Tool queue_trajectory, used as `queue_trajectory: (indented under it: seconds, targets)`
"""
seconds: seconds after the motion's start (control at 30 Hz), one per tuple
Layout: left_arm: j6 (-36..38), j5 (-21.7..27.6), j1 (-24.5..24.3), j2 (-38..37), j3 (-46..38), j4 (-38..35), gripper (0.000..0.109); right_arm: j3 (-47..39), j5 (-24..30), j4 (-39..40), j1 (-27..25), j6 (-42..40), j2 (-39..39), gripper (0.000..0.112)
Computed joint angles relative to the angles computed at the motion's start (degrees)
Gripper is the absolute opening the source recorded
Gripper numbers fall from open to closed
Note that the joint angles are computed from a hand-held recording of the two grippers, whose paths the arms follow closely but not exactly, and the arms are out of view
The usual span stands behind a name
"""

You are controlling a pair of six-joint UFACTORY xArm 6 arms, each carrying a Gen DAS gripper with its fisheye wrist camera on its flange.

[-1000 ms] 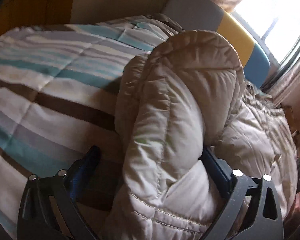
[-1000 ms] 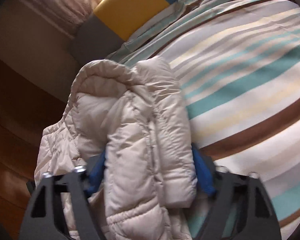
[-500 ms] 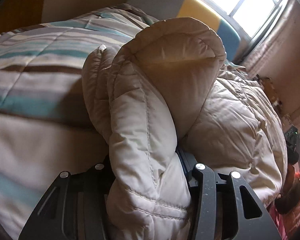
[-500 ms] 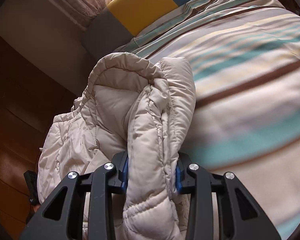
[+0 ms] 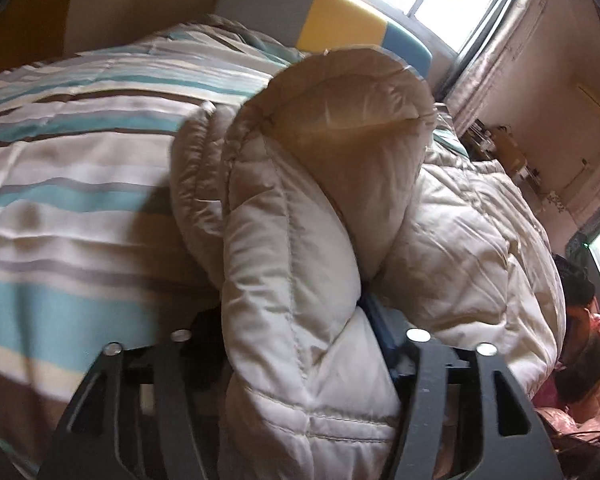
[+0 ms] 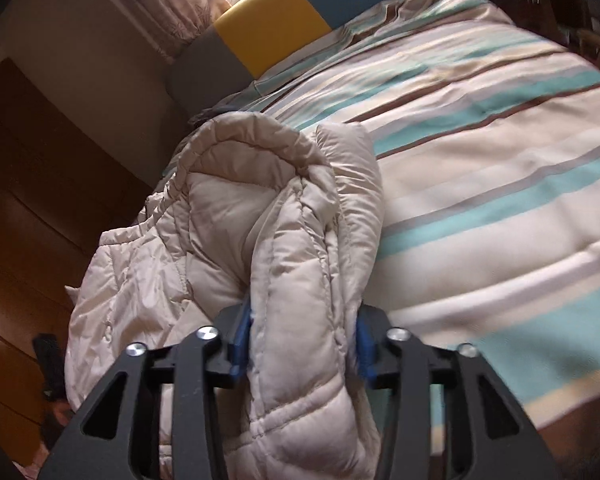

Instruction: Fold large clothes

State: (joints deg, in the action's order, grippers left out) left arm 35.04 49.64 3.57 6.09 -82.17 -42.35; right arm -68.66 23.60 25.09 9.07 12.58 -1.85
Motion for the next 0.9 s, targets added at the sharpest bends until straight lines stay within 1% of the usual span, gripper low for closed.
queue_trajectory:
  seconds: [0.03,0.1,0.13,0.17,0.2,0.23,0.27,0.3,0.33,0.37,0.4,0.43,0.47,0.5,0.53,0.57,0.6,0.63,0.67,0.7,0.73,0.77,0.8,0.83,0.9]
  targets:
    - [-0.8,-1.3,-0.2,-0.4,0.4,0.6,0.079,-0.2,-0.9,-3.7,0.2,3.2,-0.1,0.064]
    - [-1.3,-2.2,0.7,-1.2,0.3,0.4,0.08,-1.9,-3.0,-11.5,-0.2,9.4,0.8,0.071]
    - [-1.6,-2.6,0.8,-0.7,-0.7,0.5,0.08,-2.7,-3.4,-13.8,0.0,11.1,1.2,0.074]
    - [-2.5,-4.7,0.7,-1.0,-1.0,1.8,0.08,-4.1,-3.4,-14.7,0.1,11.2,1.9,0.078]
    - [-2.7,-6.0,0.5,-1.3,-1.0,2.4,0.082,-5.6,-3.2,-15.4,0.2,11.0,2.8,0.078]
    - [-2.7,-7.3,0.4,-0.8,-2.2,2.3,0.088,-7.7,-2.3,-16.8,0.3,11.4,4.0,0.079]
    - [-2.7,-7.6,0.5,-0.8,-2.6,1.8,0.091,-10.1,-1.2,-18.6,0.5,12.0,5.6,0.082]
    - [-3.6,-7.4,0.6,0.2,-4.2,1.6,0.093,-10.0,1.8,-19.1,0.7,14.0,4.7,0.083]
    - [-5.0,-6.8,0.6,1.3,-6.0,1.4,0.093,-11.9,2.5,-21.3,0.9,13.6,6.3,0.083]
    - [-7.1,-5.2,0.5,3.8,-9.6,1.3,0.093,-15.9,5.4,-21.4,1.1,13.5,9.0,0.083]
    - [-8.7,-4.0,0.6,5.4,-11.7,1.7,0.093,-18.0,6.9,-21.3,1.4,13.4,10.8,0.083]
    - [-12.1,-2.7,0.2,9.0,-16.2,3.3,0.093,-21.2,8.0,-22.4,1.8,13.5,13.5,0.085]
    - [-14.1,-0.5,0.0,10.4,-18.3,4.3,0.093,-22.1,10.6,-22.8,1.6,13.3,13.8,0.086]
    - [-15.6,0.9,-0.3,12.5,-20.7,4.3,0.093,-24.7,12.7,-23.3,1.8,12.8,15.8,0.087]
    - [-15.9,2.4,-0.2,12.6,-20.6,4.0,0.093,-28.1,15.6,-25.8,2.4,13.3,18.1,0.087]
    - [-18.0,3.8,-0.7,13.8,-22.0,5.0,0.093,-29.3,16.7,-27.9,2.9,13.8,19.1,0.083]
    - [-18.8,4.8,-1.4,14.8,-23.1,6.3,0.086,-28.4,16.9,-29.2,3.2,13.0,18.8,0.072]
    - [-18.5,4.4,-2.4,14.8,-22.6,9.1,0.075,-26.4,16.6,-30.6,3.8,13.0,17.7,0.067]
    - [-18.4,2.6,-3.5,14.1,-20.9,11.8,0.071,-25.7,16.6,-32.7,4.5,13.1,17.5,0.057]
    - [-17.8,1.0,-4.2,13.4,-19.4,12.7,0.065,-24.3,15.9,-33.8,4.9,13.2,16.9,0.044]
    - [-17.1,0.5,-4.2,13.2,-18.8,11.9,0.053,-23.1,15.1,-35.2,5.1,13.6,16.3,0.038]
    - [-16.5,-0.7,-4.2,12.3,-17.3,10.8,0.049,-22.2,14.3,-36.9,5.3,14.5,15.9,0.028]
    - [-16.6,-1.9,-4.1,11.4,-16.0,10.5,0.038,-21.4,13.4,-39.0,5.5,15.5,15.3,0.02]
    - [-16.7,-3.0,-4.1,10.7,-15.1,10.2,0.029,-20.8,13.0,-40.7,5.5,16.3,14.8,0.018]
    - [-15.2,-7.6,-4.7,8.3,-12.3,10.2,0.022,-19.9,11.4,-45.7,5.4,19.7,13.6,0.012]
